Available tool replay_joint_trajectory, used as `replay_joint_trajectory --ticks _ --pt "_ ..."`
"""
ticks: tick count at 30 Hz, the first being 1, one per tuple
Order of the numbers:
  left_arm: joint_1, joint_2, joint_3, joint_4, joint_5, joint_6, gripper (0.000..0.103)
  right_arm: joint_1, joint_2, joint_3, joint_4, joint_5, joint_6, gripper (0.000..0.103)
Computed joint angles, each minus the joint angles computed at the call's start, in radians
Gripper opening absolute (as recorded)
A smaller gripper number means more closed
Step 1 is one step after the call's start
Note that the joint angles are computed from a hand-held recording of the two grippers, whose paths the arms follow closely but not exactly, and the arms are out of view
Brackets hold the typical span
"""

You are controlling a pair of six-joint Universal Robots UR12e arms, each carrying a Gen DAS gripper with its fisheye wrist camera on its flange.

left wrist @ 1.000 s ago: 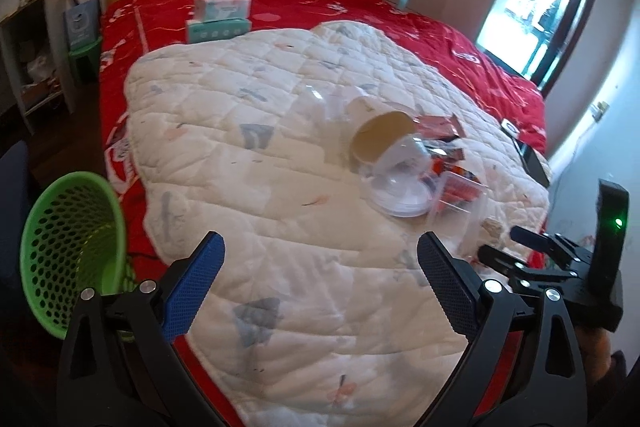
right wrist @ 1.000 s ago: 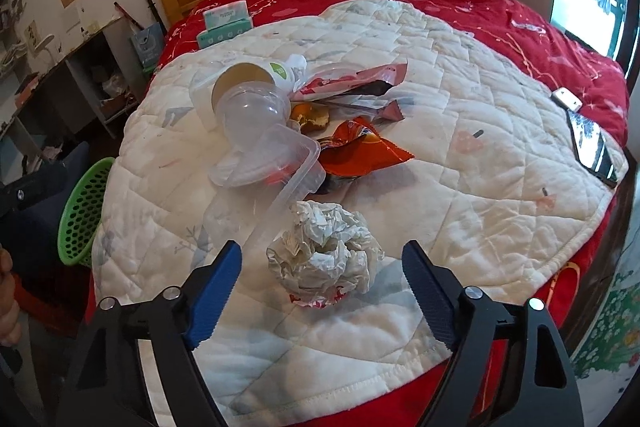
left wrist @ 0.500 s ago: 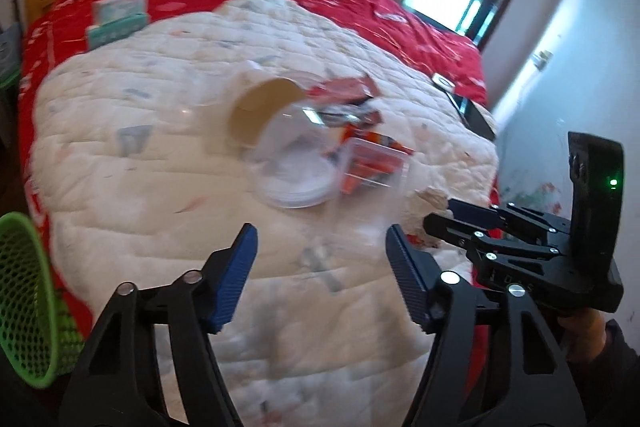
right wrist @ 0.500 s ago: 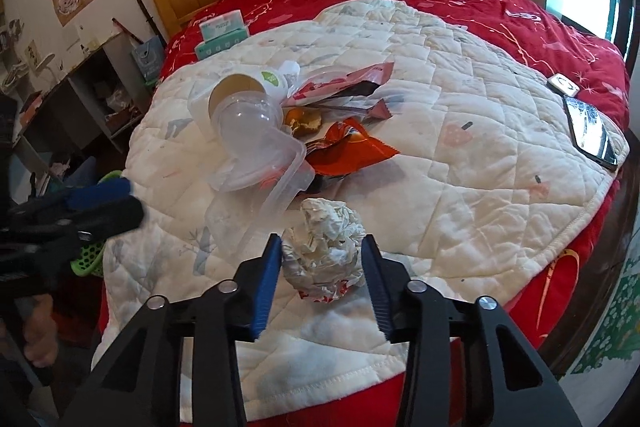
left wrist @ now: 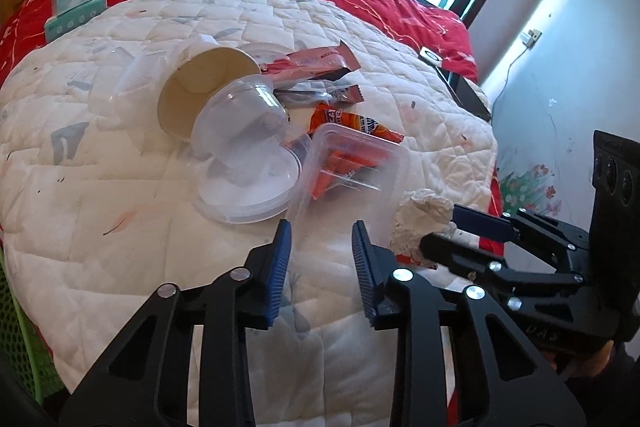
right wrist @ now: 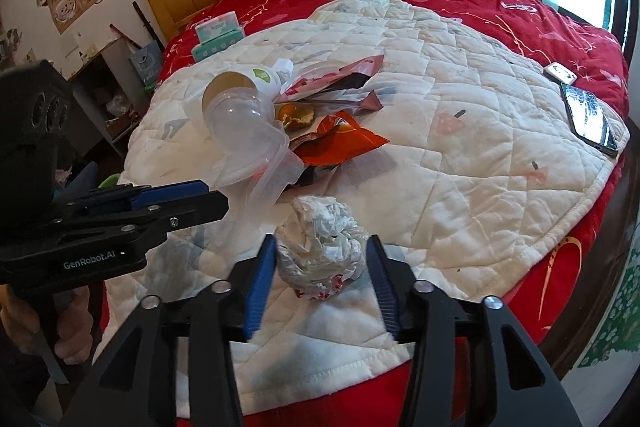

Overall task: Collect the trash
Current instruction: 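Grasp the crumpled paper ball with the right tool while the left tool grasps the clear plastic box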

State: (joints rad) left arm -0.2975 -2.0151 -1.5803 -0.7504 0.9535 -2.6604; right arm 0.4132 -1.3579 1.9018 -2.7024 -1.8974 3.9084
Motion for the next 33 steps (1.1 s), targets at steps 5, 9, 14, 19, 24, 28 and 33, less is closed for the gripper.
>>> replay_joint_trajectory --ticks 5,9,14,19,24,28,33 --pt "-0.007 -0.008 0.006 -0.002 0.017 -0.001 0.019 -0.009 0.009 0.003 -0.022 0.028 -0.007 0.051" --pt "-0.007 -0.011 0.007 -0.015 0.012 -0.006 0.019 -0.020 0.016 0.006 -0.033 0.064 0.004 0.051" --pt "-0.008 -0.016 0.012 -0.032 0.014 -0.008 0.019 -0.010 0.015 0.002 -0.030 0.034 -0.006 0.044" --pt "-0.004 -0.012 0.005 -0.029 -0.002 -0.027 0.019 -0.002 0.001 0.010 -0.024 0.004 0.003 0.043" --pt "0.006 0.005 -0.016 -0.013 -0.031 -0.018 0.019 0.003 -0.013 0.022 -0.018 -0.016 0.017 0.042" --pt "0.016 0.019 -0.040 0.054 -0.045 -0.036 0.027 0.008 -0.019 0.029 -0.026 -0.026 0.026 0.042" --pt "0.012 0.010 -0.031 0.070 -0.002 -0.061 0.037 0.012 -0.022 0.030 -0.037 -0.034 0.029 0.043"
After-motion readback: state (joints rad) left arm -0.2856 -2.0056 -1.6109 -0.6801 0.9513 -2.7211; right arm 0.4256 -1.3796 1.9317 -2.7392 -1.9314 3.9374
